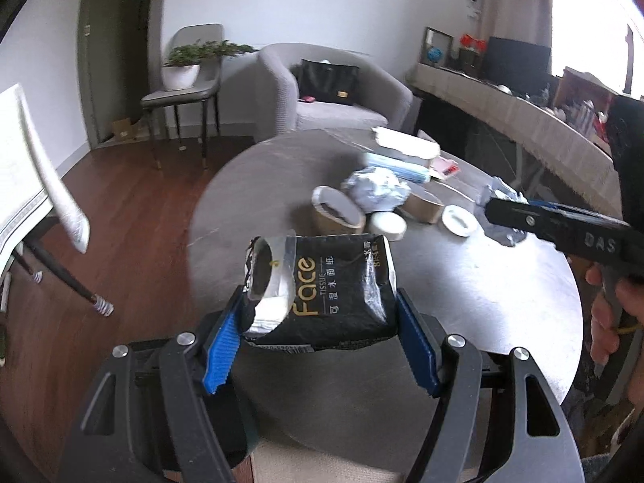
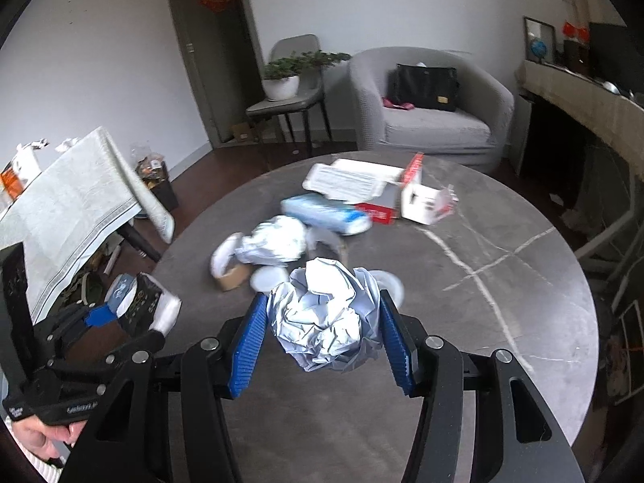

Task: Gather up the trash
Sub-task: 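Carry the bag and foil over the green bin, open the left tool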

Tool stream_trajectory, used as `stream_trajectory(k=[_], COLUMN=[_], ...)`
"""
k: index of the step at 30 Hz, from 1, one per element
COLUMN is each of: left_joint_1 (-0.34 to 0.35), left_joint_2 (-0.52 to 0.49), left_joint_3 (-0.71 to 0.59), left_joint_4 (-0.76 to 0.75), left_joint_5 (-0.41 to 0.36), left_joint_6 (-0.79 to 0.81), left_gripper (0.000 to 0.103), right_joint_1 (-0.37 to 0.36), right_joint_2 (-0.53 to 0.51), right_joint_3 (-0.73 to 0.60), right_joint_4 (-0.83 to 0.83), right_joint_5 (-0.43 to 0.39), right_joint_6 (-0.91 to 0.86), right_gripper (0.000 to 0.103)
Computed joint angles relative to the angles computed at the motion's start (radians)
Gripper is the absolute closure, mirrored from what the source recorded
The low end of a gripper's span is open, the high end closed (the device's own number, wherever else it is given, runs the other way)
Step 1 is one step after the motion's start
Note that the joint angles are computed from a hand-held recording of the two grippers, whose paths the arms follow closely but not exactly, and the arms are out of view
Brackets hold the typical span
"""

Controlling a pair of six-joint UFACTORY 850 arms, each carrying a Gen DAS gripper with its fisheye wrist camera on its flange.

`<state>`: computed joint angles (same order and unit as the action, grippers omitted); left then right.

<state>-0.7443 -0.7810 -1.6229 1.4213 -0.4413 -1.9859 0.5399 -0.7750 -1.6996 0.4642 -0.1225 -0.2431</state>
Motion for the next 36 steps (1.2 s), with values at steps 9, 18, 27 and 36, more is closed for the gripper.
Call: stream_trajectory(k=[9, 18, 27, 36], left_joint_1=[0.011, 0.05, 0.109, 0.16], left_joint_2=[0.096, 0.169, 0.202, 0.21], left_joint_3=[0.159, 0.283, 0.376, 0.435], left_joint_4=[0.118, 0.135, -0.011, -0.198], left_joint_5=[-0.052, -0.081, -0.031, 0.037], left_joint_6=[-0.164, -0.214, -0.116, 0.049], left_gripper=[0.03, 0.03, 0.03, 0.03], right_joint_1=[0.047, 0.098, 0.144, 0.187], right_joint_2=[-0.035, -0.107, -0.193, -0.278], right_joint_3=[-0.04, -0.174, -0.325, -0.474], right_joint_4=[0.159, 0.217, 0.173, 0.097], right_joint_5=[-0.003, -0.046, -0.104, -0.162], right_joint_6=[-0.168, -0.24, -0.198, -0.134], right_gripper=[0.048, 0.048, 0.048, 0.048])
